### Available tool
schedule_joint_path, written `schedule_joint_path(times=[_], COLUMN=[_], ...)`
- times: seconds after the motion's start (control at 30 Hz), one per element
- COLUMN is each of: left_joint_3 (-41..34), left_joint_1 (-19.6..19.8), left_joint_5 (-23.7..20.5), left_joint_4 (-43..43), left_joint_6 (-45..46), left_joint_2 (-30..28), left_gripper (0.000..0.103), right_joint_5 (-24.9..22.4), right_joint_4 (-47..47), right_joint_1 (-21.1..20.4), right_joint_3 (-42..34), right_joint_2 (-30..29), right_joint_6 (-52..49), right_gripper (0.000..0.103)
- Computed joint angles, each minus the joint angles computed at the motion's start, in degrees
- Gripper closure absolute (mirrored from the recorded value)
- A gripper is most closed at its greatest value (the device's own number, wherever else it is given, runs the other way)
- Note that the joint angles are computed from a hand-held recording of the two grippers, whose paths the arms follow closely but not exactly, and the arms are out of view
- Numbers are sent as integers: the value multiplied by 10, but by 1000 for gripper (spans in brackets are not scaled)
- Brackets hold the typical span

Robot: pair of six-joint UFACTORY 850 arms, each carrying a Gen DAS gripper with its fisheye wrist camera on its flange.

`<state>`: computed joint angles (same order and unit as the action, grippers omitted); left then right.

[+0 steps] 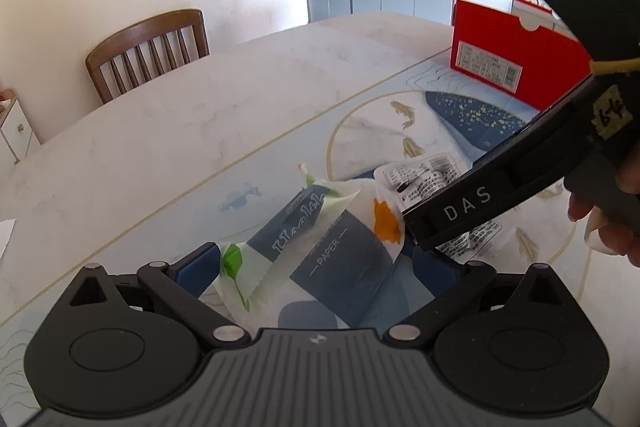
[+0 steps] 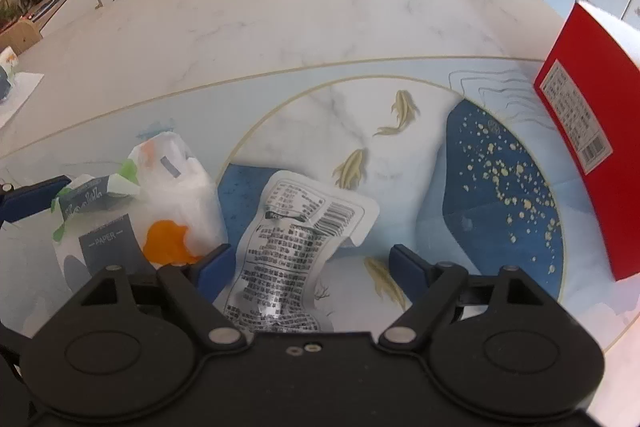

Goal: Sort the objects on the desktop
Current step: 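Grasp white tissue pack with left tool while right tool grasps silver pouch, then carry tissue pack with left tool while right tool carries silver pouch to box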

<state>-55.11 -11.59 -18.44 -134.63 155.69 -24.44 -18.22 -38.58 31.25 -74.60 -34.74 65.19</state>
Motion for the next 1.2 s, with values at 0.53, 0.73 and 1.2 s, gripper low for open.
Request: schedule_joint_path(times=[0.53, 0.73, 1.2], left_joint_3=[-11, -8, 10], left_joint_1=[-6, -11, -33], left_joint_5=[21, 19, 24], left_joint_4=[59, 81, -29], left_joint_6=[-82, -109, -37], left_joint_2=[-6, 0, 17], left_gripper=[11, 26, 57], right_joint_5=[35, 73, 103], right_joint_4=[-54, -55, -112], right_joint_1=[0, -12, -39], right_joint_3=[26, 58, 129], right_joint_2=[17, 38, 100], right_joint_6=[14, 29, 95], right_gripper=[65, 76, 84])
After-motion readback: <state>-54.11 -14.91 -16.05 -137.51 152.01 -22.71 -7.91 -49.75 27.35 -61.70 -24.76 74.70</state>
